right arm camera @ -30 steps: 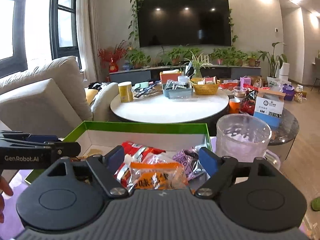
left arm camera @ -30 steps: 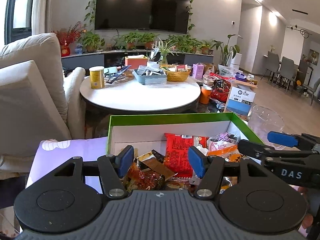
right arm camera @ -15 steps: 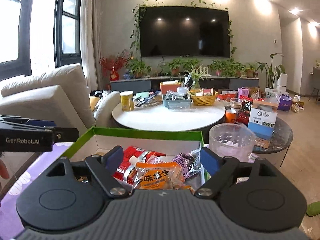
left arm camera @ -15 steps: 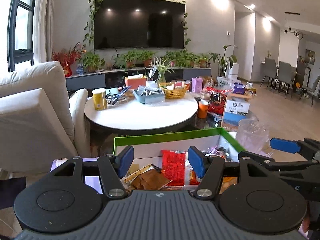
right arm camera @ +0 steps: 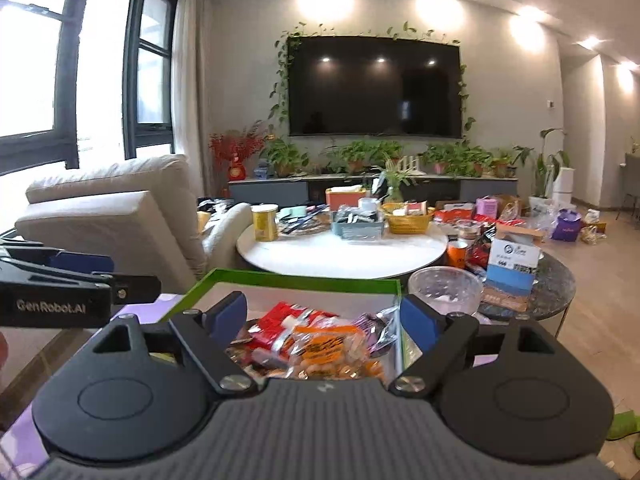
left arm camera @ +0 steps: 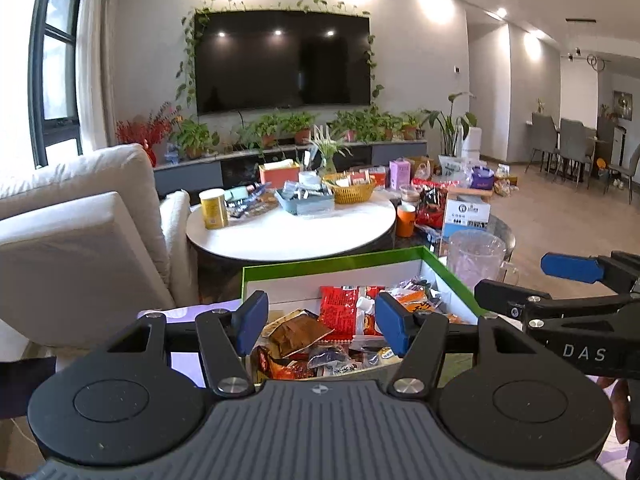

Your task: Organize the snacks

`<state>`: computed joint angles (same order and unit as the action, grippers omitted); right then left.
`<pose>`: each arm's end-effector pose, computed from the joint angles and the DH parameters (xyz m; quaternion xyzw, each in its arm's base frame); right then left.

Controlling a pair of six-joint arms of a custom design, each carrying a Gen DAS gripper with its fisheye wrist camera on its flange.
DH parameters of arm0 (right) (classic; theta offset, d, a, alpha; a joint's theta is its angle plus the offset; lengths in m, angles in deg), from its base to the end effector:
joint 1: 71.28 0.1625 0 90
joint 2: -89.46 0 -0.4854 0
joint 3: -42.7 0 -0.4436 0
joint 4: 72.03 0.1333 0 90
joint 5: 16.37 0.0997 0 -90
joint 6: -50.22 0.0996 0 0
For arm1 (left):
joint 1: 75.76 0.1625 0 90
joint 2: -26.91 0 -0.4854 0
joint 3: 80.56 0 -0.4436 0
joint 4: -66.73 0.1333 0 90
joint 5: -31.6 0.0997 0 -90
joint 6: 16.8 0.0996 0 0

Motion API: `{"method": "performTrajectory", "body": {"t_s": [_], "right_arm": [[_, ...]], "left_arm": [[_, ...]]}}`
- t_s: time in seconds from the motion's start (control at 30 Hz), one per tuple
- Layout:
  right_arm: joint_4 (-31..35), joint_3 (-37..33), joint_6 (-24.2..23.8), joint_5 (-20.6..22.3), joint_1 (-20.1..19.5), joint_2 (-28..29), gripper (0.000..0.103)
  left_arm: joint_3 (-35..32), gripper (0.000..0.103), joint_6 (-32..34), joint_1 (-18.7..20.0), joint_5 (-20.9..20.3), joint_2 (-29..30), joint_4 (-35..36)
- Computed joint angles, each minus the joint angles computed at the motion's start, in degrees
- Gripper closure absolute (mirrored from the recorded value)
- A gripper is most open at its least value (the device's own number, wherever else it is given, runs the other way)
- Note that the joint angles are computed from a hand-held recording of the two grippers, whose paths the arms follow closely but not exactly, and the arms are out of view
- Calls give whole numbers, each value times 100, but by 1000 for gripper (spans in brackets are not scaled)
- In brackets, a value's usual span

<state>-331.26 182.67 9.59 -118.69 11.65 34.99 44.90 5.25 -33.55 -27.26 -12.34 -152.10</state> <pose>0.0589 -0.4351 0.2038 0.1452 -0.7296 0.5746 0.3414 -0.2731 -0.4972 0.0318 0.4337 0.7917 -0.3970 0.1658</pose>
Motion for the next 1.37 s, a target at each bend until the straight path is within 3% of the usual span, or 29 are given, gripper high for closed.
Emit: {"method": "performTrajectory", "body": {"t_s": [0.17, 0.37, 0.67, 1.37], "right_arm": [[-259, 169, 64, -47, 118, 31, 18], [-592, 347, 63, -87, 212, 108, 18], [-1115, 629, 46, -114, 218, 381, 18], [-1573, 889, 26, -44, 206, 668, 17]], "left_arm": [[321, 47, -148, -195, 213, -66, -381], [539, 47, -239, -625, 1201, 133, -781], [1027, 47, -944, -753, 1231, -21, -635], [1408, 47, -1114, -1076, 1562, 20, -902]]}}
